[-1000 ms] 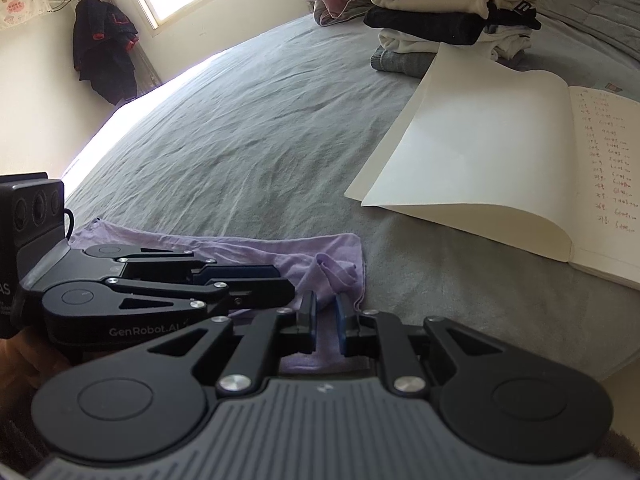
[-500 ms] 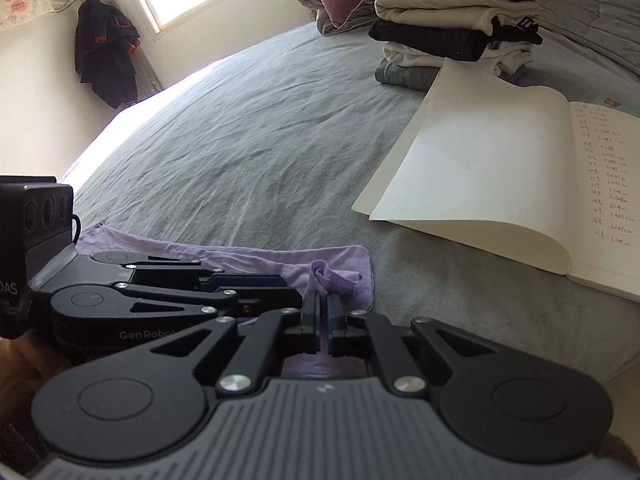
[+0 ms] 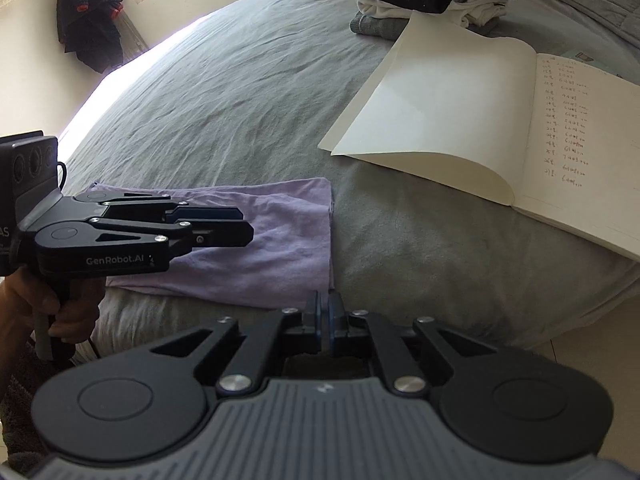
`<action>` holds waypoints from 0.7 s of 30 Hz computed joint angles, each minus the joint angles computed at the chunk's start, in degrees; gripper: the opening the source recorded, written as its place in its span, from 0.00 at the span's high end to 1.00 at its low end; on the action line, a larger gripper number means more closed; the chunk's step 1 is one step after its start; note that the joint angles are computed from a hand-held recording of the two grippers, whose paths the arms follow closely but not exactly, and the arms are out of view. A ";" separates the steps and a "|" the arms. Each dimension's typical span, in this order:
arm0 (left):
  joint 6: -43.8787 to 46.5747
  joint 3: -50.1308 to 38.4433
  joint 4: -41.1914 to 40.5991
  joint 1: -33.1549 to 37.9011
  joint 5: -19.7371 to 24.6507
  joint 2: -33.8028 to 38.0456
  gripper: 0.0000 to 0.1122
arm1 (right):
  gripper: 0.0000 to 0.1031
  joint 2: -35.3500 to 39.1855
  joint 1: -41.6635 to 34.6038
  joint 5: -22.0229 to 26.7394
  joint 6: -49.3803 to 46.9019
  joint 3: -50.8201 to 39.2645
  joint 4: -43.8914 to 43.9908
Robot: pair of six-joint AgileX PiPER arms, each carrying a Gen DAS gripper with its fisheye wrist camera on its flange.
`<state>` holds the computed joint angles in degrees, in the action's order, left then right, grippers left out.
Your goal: Fold clothes
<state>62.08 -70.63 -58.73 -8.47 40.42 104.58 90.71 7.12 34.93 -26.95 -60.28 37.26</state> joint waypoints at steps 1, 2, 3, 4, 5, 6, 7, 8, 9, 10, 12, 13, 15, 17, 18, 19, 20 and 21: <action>0.07 0.08 -0.23 0.16 0.15 -0.07 0.77 | 0.86 -0.29 -0.28 -0.68 -1.59 0.19 1.47; 0.28 0.22 -0.64 0.34 0.35 -0.14 0.77 | 0.86 -0.57 -0.55 -1.33 -3.26 0.38 3.02; 0.47 0.37 -1.04 0.52 0.58 -0.22 0.77 | 0.85 -0.33 -0.69 -1.84 -4.70 0.16 4.33; 0.65 0.53 -1.44 0.69 0.84 -0.32 0.77 | 0.81 0.11 -0.78 -2.27 -6.06 -0.22 5.56; 0.79 0.69 -1.73 0.84 1.07 -0.43 0.77 | 0.75 0.72 -0.67 -2.80 -6.90 -0.76 6.38; 0.84 0.84 -1.86 0.95 1.24 -0.54 0.77 | 0.71 1.43 -0.44 -3.42 -7.98 -1.27 7.35; 0.92 1.03 -2.00 1.07 1.35 -0.66 0.77 | 0.67 2.16 -0.20 -4.06 -9.28 -1.73 8.48; 0.97 1.23 -2.13 1.19 1.40 -0.76 0.77 | 0.67 2.86 0.19 -4.68 -10.54 -2.22 9.28; 0.93 1.39 -2.36 1.39 1.52 -0.84 0.77 | 0.67 3.56 0.62 -5.29 -11.84 -2.72 10.00; 0.87 1.60 -2.75 1.71 1.75 -0.91 0.77 | 0.67 4.39 1.03 -5.62 -13.21 -3.40 10.52; 0.67 2.14 -4.01 2.78 2.62 -0.99 0.77 | 0.67 6.19 1.81 -6.02 -15.91 -4.99 11.33; 0.52 2.33 -4.65 3.36 3.14 -0.96 0.77 | 0.67 7.09 2.19 -6.18 -17.23 -5.82 11.70; 0.14 2.83 -5.98 4.75 4.21 -0.94 0.78 | 0.67 8.91 2.61 -5.84 -17.59 -7.77 10.74; 0.01 3.41 -7.14 5.99 4.88 -0.93 0.78 | 0.67 11.02 2.65 -4.60 -16.87 -10.13 9.42; -0.11 3.75 -7.71 6.58 4.95 -0.89 0.78 | 0.67 11.79 2.69 -4.27 -16.26 -10.96 8.58; -0.37 3.91 -8.11 7.08 5.06 -0.72 0.78 | 0.67 12.46 2.77 -4.07 -15.65 -11.69 7.73; -0.74 4.00 -8.33 7.50 5.20 -0.43 0.78 | 0.67 12.98 2.88 -3.98 -15.26 -12.17 6.99; -1.23 4.01 -8.35 7.76 5.18 -0.07 0.78 | 0.67 13.43 3.01 -3.92 -14.96 -12.56 6.29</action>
<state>60.85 -66.61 -67.08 -0.71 45.59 104.51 104.14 10.13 31.01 -41.91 -72.84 43.55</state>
